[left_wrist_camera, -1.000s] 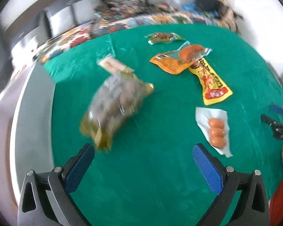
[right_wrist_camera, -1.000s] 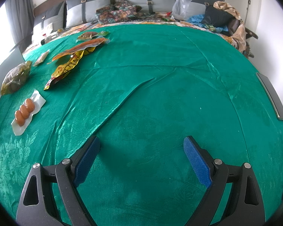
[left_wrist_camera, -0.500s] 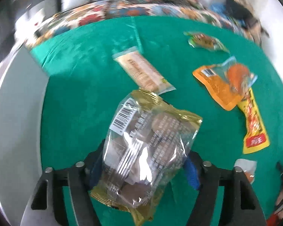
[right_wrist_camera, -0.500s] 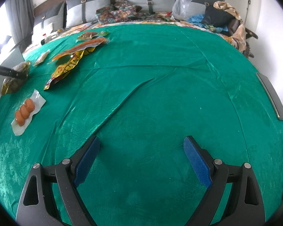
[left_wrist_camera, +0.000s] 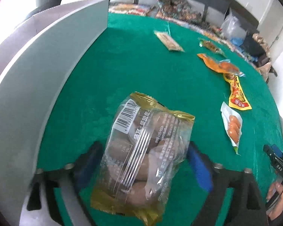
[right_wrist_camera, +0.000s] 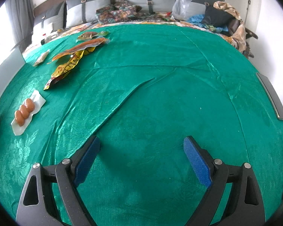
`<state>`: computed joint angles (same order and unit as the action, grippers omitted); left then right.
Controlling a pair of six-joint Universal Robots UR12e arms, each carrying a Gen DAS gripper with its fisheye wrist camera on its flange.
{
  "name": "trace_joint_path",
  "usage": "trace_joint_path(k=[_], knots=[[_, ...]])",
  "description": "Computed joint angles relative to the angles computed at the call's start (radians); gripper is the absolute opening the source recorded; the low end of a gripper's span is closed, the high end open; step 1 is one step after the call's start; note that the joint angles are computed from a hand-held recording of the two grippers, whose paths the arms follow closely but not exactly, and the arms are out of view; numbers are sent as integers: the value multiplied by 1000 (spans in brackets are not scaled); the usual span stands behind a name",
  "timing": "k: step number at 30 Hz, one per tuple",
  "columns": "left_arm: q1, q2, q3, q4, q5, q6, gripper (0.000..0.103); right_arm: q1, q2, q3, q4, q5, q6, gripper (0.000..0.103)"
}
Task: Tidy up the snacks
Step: 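Hold the nut bag raised in the left gripper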
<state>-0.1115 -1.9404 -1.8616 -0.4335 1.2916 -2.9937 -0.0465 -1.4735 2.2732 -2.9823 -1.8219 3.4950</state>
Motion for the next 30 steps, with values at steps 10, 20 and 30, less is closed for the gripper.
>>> trace_joint_path(k=[10, 20, 30], knots=[[-37, -52, -20, 203, 119, 74, 103, 1, 0, 0, 0, -2, 1, 93], [-39, -56, -19, 211, 123, 66, 103, 2, 1, 0, -1, -3, 2, 93], [-39, -55, -19, 210, 124, 66, 103, 2, 1, 0, -1, -4, 3, 93]])
